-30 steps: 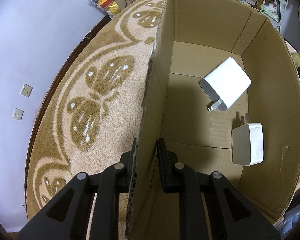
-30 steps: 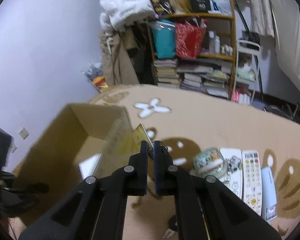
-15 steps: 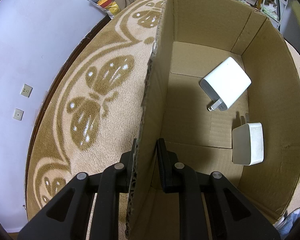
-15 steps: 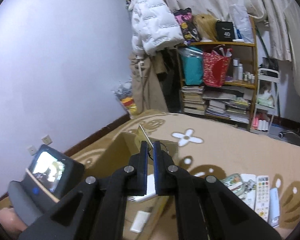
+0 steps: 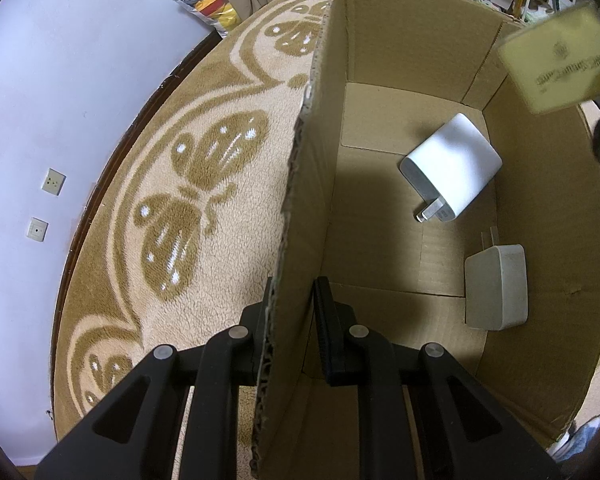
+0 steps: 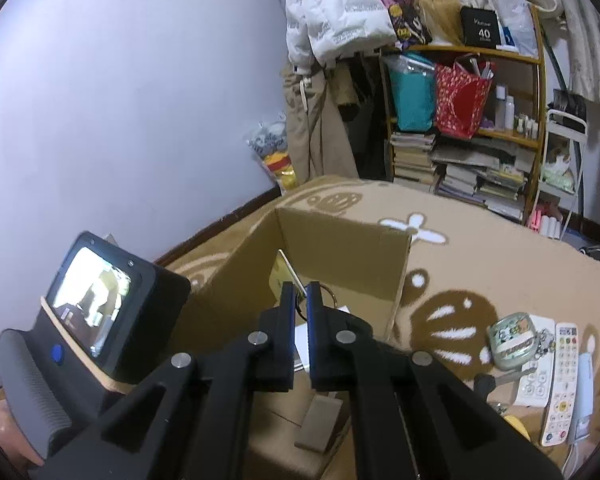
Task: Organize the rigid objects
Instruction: 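Carry the yellow card over the box and open the right tool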
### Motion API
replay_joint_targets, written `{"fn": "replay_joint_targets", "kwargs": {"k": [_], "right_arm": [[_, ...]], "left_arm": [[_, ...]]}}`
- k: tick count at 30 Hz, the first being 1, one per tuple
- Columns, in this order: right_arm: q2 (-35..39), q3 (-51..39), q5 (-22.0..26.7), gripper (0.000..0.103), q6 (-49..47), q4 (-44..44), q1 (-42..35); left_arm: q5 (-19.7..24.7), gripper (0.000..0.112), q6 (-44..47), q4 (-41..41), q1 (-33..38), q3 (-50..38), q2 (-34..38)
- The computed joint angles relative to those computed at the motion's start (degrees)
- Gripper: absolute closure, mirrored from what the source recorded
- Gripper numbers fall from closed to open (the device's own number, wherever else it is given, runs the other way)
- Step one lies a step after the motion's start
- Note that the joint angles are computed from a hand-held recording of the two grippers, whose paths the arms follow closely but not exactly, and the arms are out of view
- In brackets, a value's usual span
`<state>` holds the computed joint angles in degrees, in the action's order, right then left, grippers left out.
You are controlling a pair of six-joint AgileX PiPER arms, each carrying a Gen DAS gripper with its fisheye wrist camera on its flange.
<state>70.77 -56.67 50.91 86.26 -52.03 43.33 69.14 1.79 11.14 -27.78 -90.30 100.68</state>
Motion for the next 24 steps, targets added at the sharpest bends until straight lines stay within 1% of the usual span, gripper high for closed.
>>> {"fn": "replay_joint_targets", "kwargs": {"k": [3, 11, 16, 17, 18, 19, 20, 21, 23, 24], "right_arm": [[0.2, 0.0, -0.6, 0.096, -1.4, 2.0, -0.8], [0.5, -1.2, 3.3, 0.095, -0.9, 1.1, 1.1], [-0.3, -1.2, 5.4, 0.087, -0.5, 0.7, 1.6], [-0.4, -1.3, 6.5, 0.079, -0.4, 0.5, 1.9], [-0.8, -1.3, 7.6, 0.062, 0.1, 0.3, 2.1], [-1.2, -1.1, 8.5, 0.051, 1.1, -0.3, 2.3], [-1.5, -0.9, 9.0, 0.031, 2.0, -0.9, 2.1], [-1.9, -0.5, 9.9, 0.021, 3.6, -2.1, 2.3], [-2.8, -0.3, 12.0, 0.017, 4.9, -2.9, 2.4], [-3.2, -0.2, 12.2, 0.015, 4.6, -2.6, 2.0]], "left_arm": [[0.1, 0.096, 0.1, 0.2, -0.1, -0.1, 0.0], [0.1, 0.096, 0.1, 0.2, -0.1, -0.1, 0.0], [0.1, 0.096, 0.1, 0.3, -0.1, -0.1, -0.1], [0.3, 0.096, 0.1, 0.3, -0.1, -0.3, 0.0], [0.3, 0.096, 0.0, 0.3, -0.2, -0.2, 0.0], [0.2, 0.096, 0.1, 0.1, -0.1, -0.2, 0.0], [0.2, 0.096, 0.0, 0.1, -0.1, -0.2, 0.0], [0.2, 0.096, 0.0, 0.1, -0.1, -0.2, 0.0], [0.2, 0.096, 0.1, 0.1, -0.1, -0.3, 0.1], [0.2, 0.096, 0.1, 0.1, 0.0, -0.3, 0.1]]}}
